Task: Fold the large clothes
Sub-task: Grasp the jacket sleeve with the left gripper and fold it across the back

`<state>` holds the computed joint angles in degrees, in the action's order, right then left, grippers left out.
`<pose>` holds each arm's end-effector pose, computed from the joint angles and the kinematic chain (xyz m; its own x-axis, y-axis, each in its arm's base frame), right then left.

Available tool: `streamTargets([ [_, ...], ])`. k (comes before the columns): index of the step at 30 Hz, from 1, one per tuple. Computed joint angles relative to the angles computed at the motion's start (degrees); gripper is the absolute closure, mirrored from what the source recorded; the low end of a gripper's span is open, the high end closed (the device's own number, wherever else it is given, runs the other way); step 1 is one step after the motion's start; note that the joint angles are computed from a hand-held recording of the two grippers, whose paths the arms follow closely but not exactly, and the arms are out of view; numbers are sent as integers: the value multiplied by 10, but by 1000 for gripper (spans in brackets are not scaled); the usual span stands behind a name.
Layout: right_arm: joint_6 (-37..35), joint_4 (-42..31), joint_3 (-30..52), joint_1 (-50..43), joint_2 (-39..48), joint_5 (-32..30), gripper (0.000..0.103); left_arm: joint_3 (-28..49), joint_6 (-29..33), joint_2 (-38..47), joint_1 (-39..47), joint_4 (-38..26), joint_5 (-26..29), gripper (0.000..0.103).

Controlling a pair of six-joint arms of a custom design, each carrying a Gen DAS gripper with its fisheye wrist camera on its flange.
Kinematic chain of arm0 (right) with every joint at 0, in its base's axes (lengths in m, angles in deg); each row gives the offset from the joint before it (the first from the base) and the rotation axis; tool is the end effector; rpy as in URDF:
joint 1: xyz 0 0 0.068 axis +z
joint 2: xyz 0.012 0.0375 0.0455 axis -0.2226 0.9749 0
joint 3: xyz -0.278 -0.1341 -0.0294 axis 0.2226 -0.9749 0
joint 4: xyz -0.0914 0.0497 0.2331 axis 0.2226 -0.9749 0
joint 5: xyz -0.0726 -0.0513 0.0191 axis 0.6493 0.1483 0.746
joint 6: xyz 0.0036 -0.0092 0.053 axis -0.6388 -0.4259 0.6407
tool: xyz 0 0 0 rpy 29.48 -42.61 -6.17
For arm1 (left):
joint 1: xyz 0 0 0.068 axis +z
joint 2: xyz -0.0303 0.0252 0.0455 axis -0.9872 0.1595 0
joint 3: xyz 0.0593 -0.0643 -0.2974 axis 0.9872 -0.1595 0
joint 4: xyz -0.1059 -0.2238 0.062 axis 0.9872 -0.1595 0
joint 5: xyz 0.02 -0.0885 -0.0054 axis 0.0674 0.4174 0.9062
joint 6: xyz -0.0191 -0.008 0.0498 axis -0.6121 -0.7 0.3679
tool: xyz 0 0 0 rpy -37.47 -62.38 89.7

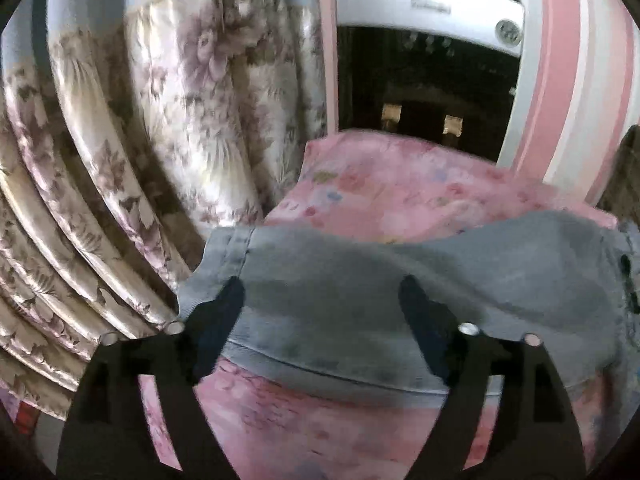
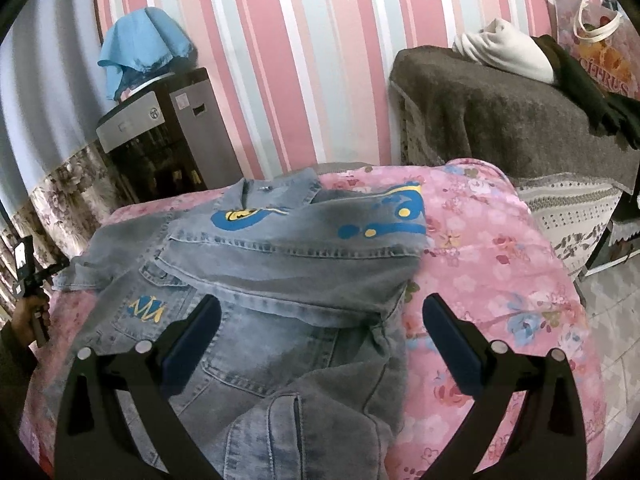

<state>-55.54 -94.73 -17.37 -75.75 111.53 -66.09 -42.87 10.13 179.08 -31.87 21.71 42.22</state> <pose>0.1798 -0.2914 0.2220 -0.6638 -0.0219 -0.7476 -0.2416 0.9522 0.1867 0.1905 0.2071 0.1294 -0.6133 -0.3237 -0.7205 -0.4933 0.8694 0.0293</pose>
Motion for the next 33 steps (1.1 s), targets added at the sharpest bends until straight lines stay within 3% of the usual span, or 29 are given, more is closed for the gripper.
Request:
streamTargets([
  [4,5,9,-7,5,-4,6,2,44,26,55,7,-39,19,10],
  [6,7,17,-14,11,-8,12,2,54,31,62,6,-52,32,11],
  [7,10,22,-18,14,-9,15,2,58,34,65,4,-61,39,21],
  [8,17,29,-22,18,-10,18,2,63,35,68,1,-73,45,48],
  [9,22,32,-25,21,-11,20,2,61,40,69,-11,-72,33,54],
  [10,25,34,-27,25,-11,22,2,53,41,64,-18,-59,28,93],
  [11,30,41,-32,28,-13,24,2,49,44,61,-26,-58,28,103],
  [13,36,49,-40,33,-17,29,2,30,36,53,-39,-32,9,103],
  [17,42,56,-46,39,-19,27,2,-2,15,-1,-42,-14,22,103],
  [24,31,37,-31,37,-10,12,2,-6,-21,-187,-81,-131,69,103],
  [28,31,25,-21,38,-4,6,2,2,-61,-283,-186,-192,34,103],
  [33,21,5,-4,30,6,0,2,25,-146,-309,-380,-217,-54,103],
])
